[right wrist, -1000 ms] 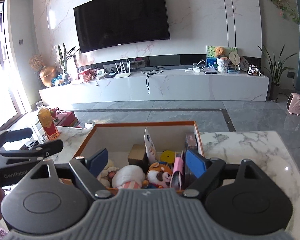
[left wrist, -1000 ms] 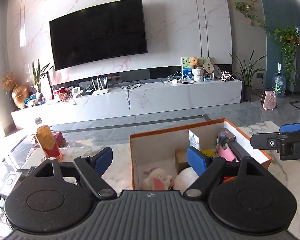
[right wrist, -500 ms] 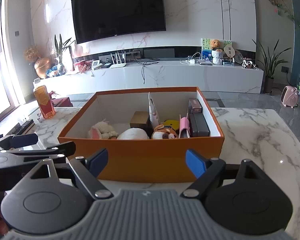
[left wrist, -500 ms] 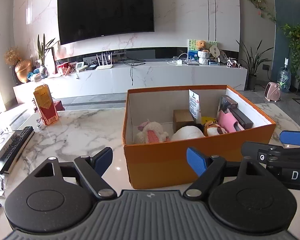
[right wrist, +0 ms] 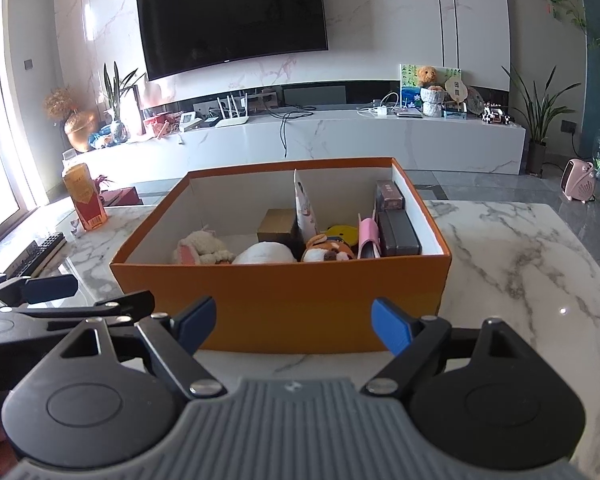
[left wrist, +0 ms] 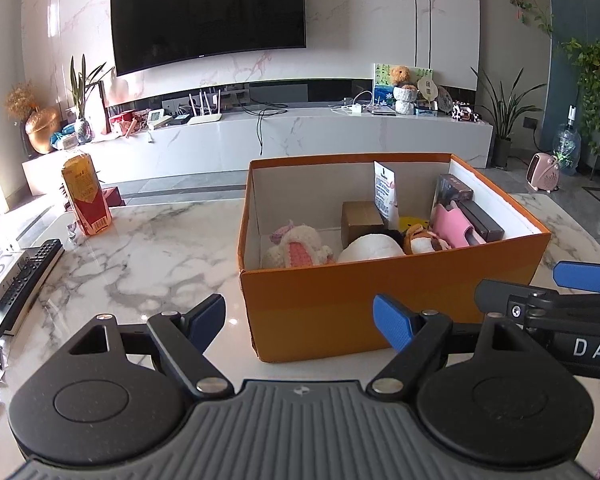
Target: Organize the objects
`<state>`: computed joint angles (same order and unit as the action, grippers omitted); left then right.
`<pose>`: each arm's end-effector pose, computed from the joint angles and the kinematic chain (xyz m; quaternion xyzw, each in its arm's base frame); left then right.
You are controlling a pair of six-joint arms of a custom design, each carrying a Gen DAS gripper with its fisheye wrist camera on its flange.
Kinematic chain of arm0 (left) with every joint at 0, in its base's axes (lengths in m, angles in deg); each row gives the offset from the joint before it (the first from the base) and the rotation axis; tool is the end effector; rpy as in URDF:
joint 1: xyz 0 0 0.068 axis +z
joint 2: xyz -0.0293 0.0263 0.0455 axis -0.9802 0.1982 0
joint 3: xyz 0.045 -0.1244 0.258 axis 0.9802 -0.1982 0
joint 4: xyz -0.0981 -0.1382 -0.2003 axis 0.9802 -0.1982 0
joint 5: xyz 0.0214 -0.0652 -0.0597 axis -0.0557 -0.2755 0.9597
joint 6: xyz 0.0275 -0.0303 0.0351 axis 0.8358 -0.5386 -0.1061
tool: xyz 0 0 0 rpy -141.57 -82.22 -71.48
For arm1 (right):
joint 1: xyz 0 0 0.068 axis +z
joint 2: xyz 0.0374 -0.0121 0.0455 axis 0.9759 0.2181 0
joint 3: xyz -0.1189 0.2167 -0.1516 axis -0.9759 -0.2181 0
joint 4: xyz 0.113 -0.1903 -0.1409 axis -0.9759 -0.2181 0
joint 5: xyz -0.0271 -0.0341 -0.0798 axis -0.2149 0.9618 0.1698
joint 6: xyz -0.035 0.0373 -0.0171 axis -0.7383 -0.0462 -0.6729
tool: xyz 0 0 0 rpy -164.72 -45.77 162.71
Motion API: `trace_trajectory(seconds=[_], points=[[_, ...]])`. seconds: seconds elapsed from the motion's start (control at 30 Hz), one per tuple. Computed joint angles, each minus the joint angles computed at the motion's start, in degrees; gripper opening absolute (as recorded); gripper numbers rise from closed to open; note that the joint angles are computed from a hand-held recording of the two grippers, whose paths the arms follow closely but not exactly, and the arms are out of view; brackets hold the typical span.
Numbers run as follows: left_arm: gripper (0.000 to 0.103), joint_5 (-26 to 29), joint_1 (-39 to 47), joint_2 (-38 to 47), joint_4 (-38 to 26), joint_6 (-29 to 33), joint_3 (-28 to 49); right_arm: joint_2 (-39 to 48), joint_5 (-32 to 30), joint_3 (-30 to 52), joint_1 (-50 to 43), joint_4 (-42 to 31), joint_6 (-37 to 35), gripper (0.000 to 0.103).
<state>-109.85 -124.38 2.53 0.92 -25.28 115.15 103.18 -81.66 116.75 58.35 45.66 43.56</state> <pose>0.1756 -0.1464 0.2332 -0.0437 0.8850 0.0480 0.4611 0.2359 -0.0600 0.2245 -0.1228 0.8672 0.1270 0.4656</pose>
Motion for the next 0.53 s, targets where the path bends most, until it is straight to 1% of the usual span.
trace_trajectory(seconds=[0.23, 0.53], points=[[0.096, 0.89, 0.44, 0.28, -0.72, 0.15, 0.37, 0.19, 0.21, 0.01, 0.02, -0.15, -0.36, 0.086], [0.096, 0.63, 0.19, 0.22, -1.49, 0.49, 0.85, 0.14, 0.22, -0.03, -0.01, -0.29, -0.49, 0.086]])
